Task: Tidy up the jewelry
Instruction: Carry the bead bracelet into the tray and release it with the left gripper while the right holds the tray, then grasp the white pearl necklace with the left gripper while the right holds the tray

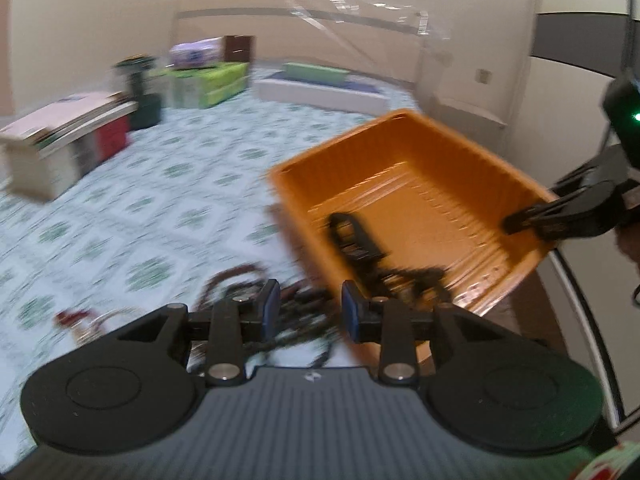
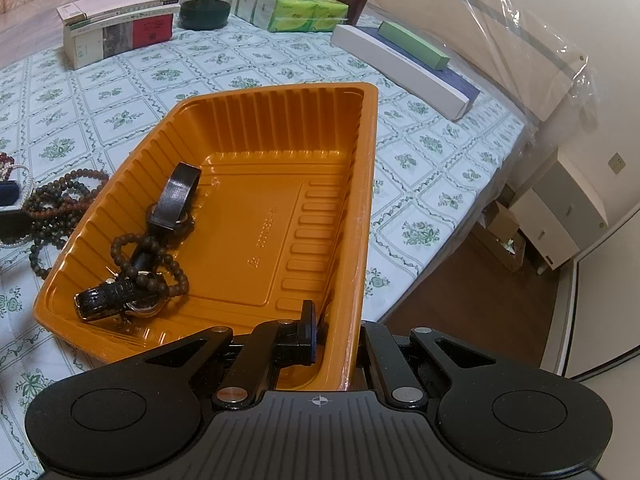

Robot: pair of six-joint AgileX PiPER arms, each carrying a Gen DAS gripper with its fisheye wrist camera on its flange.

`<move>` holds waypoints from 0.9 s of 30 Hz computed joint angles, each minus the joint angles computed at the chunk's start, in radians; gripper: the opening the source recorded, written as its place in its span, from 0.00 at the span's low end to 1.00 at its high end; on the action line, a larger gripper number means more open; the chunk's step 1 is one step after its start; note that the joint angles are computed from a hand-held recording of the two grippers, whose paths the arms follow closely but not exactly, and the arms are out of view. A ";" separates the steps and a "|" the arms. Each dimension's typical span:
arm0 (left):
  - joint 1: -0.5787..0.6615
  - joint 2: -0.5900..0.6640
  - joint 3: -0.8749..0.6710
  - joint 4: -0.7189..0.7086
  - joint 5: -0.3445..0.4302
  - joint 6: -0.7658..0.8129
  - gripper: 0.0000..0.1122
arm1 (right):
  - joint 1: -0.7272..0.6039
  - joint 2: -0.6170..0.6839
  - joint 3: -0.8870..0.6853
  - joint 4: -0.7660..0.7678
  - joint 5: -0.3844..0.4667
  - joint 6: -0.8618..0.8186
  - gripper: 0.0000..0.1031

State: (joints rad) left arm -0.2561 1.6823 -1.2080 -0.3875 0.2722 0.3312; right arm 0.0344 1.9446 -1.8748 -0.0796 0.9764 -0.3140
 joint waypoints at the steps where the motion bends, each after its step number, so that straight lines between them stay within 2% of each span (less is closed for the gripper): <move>1: 0.014 -0.017 0.027 0.056 -0.011 -0.052 0.26 | 0.000 0.000 0.000 0.000 0.000 0.000 0.04; 7: 0.107 -0.065 0.115 0.291 -0.008 -0.281 0.26 | 0.002 0.001 -0.002 -0.002 0.001 0.002 0.04; 16: 0.147 -0.043 0.142 0.634 -0.014 -0.552 0.26 | 0.002 0.003 -0.009 -0.004 0.009 0.002 0.04; 21: 0.165 0.003 0.109 0.690 -0.005 -0.616 0.26 | 0.005 0.001 -0.006 -0.010 0.009 0.006 0.04; 27: 0.185 0.091 0.015 0.652 0.037 -0.622 0.26 | 0.005 0.003 -0.006 -0.011 0.008 0.010 0.04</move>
State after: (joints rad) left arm -0.0709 1.7731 -1.1932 0.2647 0.3096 -0.2904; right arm 0.0390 1.9480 -1.8813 -0.0904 0.9842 -0.3036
